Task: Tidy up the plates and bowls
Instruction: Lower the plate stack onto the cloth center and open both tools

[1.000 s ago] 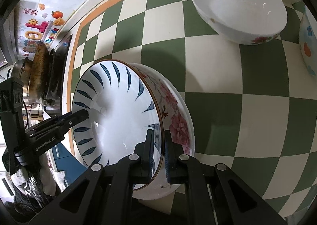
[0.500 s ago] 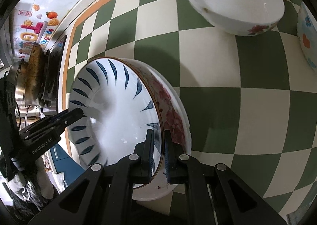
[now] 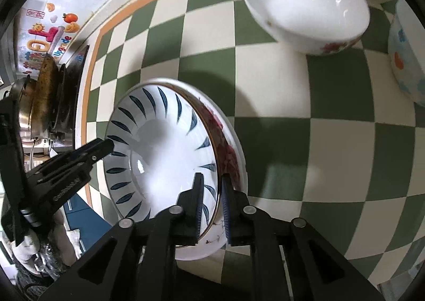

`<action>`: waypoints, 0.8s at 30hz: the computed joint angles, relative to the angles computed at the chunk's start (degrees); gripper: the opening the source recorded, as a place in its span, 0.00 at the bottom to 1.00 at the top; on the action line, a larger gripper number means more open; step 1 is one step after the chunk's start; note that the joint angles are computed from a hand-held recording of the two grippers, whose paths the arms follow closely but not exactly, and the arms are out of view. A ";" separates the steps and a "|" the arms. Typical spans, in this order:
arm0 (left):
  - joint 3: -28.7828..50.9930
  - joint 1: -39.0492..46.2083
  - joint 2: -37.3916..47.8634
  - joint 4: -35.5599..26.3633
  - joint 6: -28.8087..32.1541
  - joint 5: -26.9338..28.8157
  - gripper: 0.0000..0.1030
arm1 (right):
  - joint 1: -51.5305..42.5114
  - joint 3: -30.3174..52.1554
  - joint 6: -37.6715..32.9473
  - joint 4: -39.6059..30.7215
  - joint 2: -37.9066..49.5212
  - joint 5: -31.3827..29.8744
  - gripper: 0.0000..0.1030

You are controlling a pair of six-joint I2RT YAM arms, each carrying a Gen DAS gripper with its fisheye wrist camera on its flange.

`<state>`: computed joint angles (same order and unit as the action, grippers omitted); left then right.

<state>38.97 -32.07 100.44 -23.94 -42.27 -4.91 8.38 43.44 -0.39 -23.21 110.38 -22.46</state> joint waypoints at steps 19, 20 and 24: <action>0.12 -20.15 -28.20 -23.76 -18.48 -8.49 0.41 | 5.23 -10.37 2.01 -15.95 -38.02 9.05 0.50; 0.72 -21.64 -30.28 -25.99 -19.53 -9.55 0.54 | 5.78 -10.34 2.91 -18.16 -41.57 9.25 0.54; 3.48 -26.49 -35.81 -33.70 -23.25 -13.06 0.84 | 11.42 -8.84 9.29 -28.11 -55.94 12.78 0.77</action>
